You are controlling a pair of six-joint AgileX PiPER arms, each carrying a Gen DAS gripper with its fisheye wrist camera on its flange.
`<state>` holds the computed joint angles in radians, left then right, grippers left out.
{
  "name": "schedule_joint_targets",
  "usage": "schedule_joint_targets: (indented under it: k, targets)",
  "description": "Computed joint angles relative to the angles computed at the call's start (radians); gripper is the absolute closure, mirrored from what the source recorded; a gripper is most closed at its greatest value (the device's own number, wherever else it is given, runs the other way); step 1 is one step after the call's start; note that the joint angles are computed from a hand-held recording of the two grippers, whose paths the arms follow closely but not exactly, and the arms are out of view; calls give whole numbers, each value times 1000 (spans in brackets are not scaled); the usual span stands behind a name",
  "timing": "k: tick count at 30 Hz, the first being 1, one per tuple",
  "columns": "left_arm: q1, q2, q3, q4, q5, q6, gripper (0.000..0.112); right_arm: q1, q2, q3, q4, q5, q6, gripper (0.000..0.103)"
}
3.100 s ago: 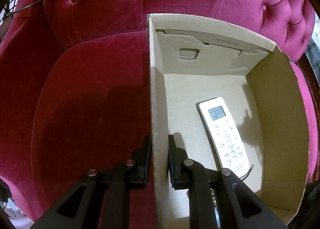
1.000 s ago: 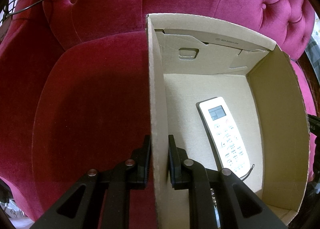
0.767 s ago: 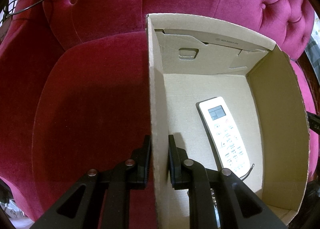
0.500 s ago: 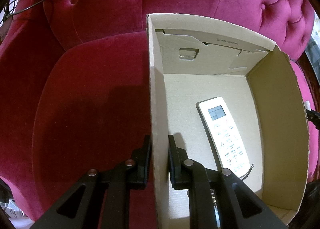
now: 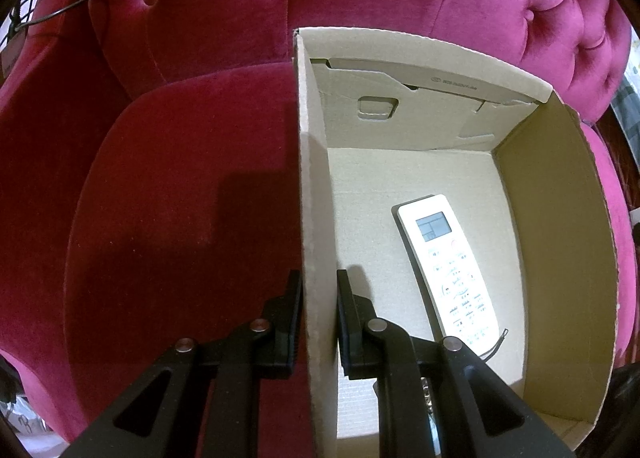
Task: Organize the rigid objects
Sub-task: 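Carry the small white charger into the box onto the remote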
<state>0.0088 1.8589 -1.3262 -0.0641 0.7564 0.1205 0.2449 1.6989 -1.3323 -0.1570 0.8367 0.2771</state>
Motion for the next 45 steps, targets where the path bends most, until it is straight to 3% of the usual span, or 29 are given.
schedule_joint_targets:
  k: [11,23,45]
  targets:
    - [4,-4,6,-3,-4,7,96,120,-32,-54,8,74,13,75]
    - [2,-3,5,-4,-4,11,96,214,-17,-80,43,46,51,75]
    - [21,3,-5,-31,5,49,96,321,233,-222,82,25,41,74]
